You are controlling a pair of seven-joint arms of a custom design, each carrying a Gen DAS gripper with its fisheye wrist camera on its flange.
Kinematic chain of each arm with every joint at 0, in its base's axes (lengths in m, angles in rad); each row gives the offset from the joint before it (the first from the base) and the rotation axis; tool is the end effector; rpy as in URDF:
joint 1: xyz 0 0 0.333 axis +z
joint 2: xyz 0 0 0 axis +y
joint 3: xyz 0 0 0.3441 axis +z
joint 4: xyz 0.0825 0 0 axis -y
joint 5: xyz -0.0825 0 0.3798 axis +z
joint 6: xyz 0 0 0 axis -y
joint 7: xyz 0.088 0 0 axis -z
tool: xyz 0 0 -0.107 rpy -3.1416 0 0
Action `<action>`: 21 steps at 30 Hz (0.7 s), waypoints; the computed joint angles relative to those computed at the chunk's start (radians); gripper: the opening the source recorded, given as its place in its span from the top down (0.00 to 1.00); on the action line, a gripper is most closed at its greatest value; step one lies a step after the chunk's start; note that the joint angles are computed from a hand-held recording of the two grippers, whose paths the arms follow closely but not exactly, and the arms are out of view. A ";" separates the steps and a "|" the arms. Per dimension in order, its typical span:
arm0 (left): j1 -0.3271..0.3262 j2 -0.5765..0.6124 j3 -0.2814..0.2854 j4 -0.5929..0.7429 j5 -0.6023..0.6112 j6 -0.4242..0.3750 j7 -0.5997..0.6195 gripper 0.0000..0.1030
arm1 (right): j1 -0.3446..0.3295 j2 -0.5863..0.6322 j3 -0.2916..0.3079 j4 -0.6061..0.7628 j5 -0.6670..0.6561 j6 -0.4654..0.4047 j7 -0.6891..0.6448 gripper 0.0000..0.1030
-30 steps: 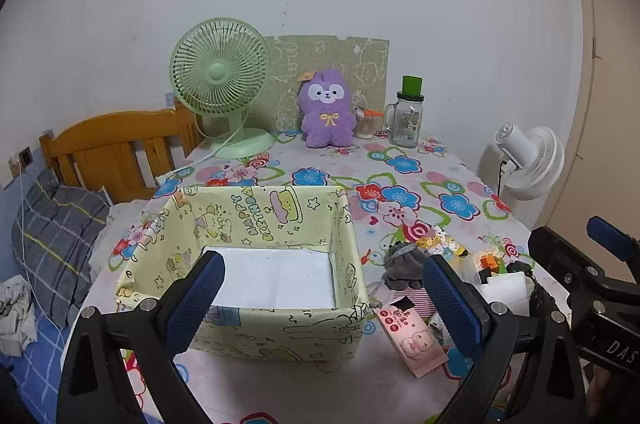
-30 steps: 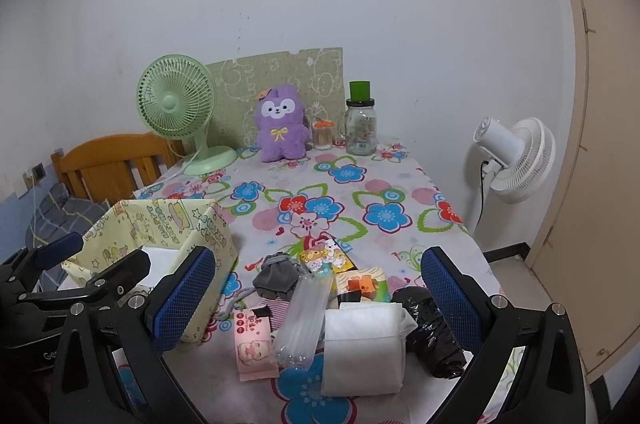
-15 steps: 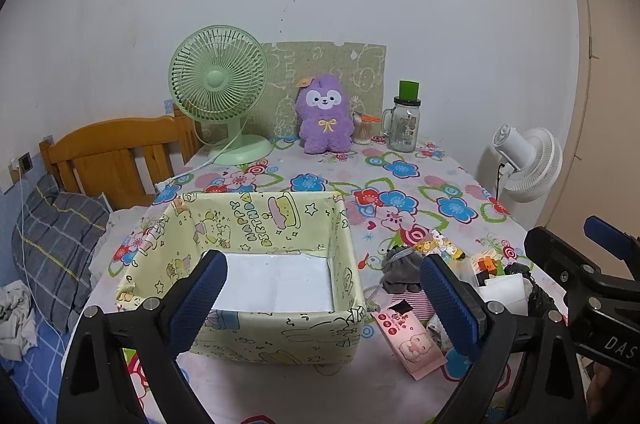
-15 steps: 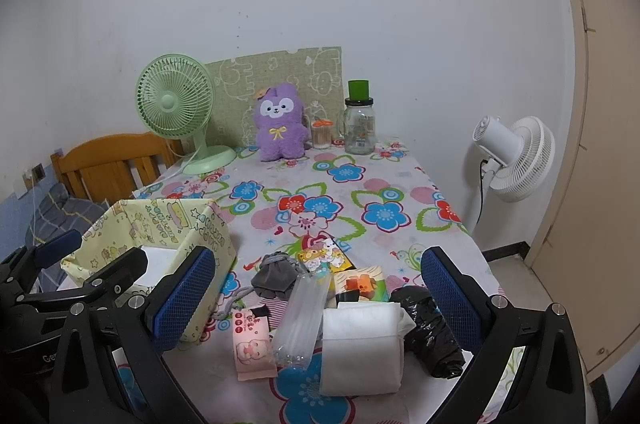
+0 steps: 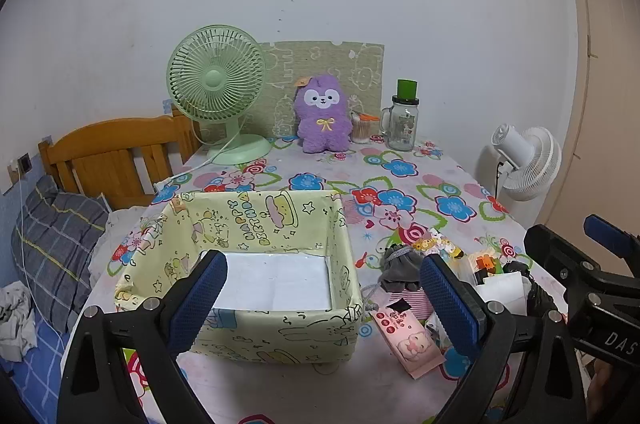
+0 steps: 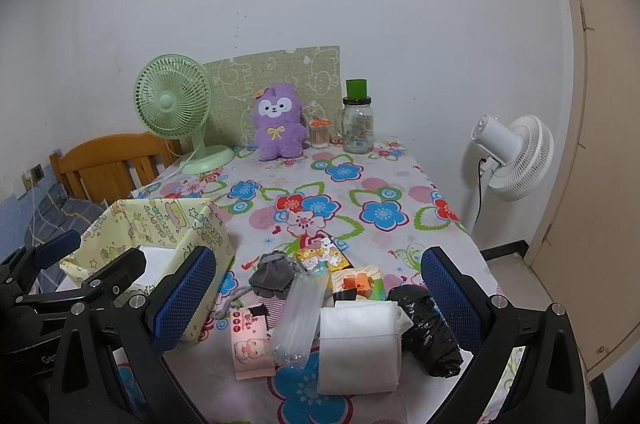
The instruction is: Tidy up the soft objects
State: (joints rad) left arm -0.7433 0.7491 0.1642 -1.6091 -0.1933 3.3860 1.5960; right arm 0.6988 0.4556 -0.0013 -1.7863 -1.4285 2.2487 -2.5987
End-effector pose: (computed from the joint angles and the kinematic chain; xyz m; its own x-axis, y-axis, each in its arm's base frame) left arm 0.6266 -0.4248 0.3440 -0.4791 -0.8777 0.0046 -0.4458 0.2388 -0.8627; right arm 0.5375 0.4142 0.3467 -0.3858 -0.9215 -0.0452 -0.4242 0.2207 -0.8782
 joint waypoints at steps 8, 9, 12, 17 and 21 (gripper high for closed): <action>0.006 0.006 -0.006 0.009 0.005 -0.005 0.002 0.06 | 0.000 -0.001 0.000 -0.002 0.002 0.001 0.001 0.03; 0.003 0.008 -0.003 0.011 0.005 -0.007 0.001 0.06 | -0.001 -0.002 0.000 -0.003 0.002 0.002 0.000 0.03; 0.009 0.007 -0.011 0.009 0.012 -0.010 0.000 0.06 | 0.000 -0.005 0.000 -0.007 0.002 0.000 0.000 0.04; 0.019 0.009 -0.035 0.001 0.025 -0.003 -0.002 0.08 | -0.002 -0.010 0.003 -0.017 0.003 -0.002 -0.002 0.06; 0.023 0.009 -0.054 -0.006 0.036 -0.003 0.001 0.11 | -0.005 -0.020 0.007 -0.038 0.006 -0.005 0.002 0.07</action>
State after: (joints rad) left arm -0.7203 0.7583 0.1100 -1.6152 -0.1575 3.3829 1.5972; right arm 0.6933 0.4358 0.0052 -1.8243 -1.4229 2.2440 -2.5969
